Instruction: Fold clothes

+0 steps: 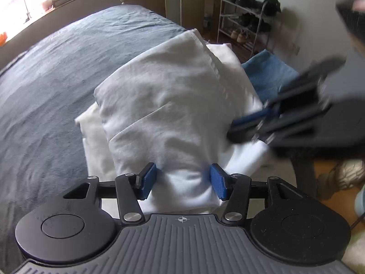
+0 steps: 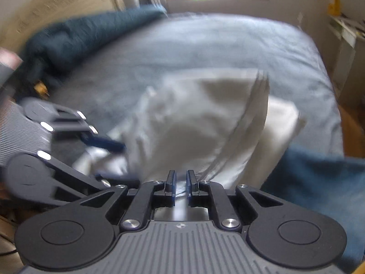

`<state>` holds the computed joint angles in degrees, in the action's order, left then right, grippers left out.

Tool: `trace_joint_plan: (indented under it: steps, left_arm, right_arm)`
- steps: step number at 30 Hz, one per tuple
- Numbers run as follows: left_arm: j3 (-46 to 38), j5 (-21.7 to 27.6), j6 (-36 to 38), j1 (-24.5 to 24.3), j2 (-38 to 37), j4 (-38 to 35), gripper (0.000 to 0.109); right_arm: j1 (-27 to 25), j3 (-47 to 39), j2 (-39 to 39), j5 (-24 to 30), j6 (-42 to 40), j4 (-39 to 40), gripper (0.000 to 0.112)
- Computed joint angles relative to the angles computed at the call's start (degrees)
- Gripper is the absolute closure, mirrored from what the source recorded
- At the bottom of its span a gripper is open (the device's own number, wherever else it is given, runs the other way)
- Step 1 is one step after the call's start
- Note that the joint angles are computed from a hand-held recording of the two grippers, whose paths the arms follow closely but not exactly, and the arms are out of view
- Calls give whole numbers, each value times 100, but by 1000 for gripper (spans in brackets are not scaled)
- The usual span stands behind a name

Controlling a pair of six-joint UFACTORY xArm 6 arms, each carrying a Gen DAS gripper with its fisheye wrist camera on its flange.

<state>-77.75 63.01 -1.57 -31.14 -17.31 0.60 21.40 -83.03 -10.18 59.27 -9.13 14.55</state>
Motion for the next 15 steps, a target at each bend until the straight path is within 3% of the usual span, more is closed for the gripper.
trace_joint_plan:
  steps: [6,11,14,15]
  left_arm:
    - [-314,198,13,160,-399,275,55]
    - [-685,698,-419,396,-761,248,47]
    - [-716,830,-1044,298,-1025,615,25]
    - [-734,848,-1210,307,-1080,713,13]
  right_arm:
    - [341,-572,-73,316,1401,-995,100]
    - [850,-1127,-367,1356,2768,-1769,80]
    - [1365,-1203,-514,1876,3472,-2173,72]
    - [1543,-1202,-555,2021,3689,-2281,70]
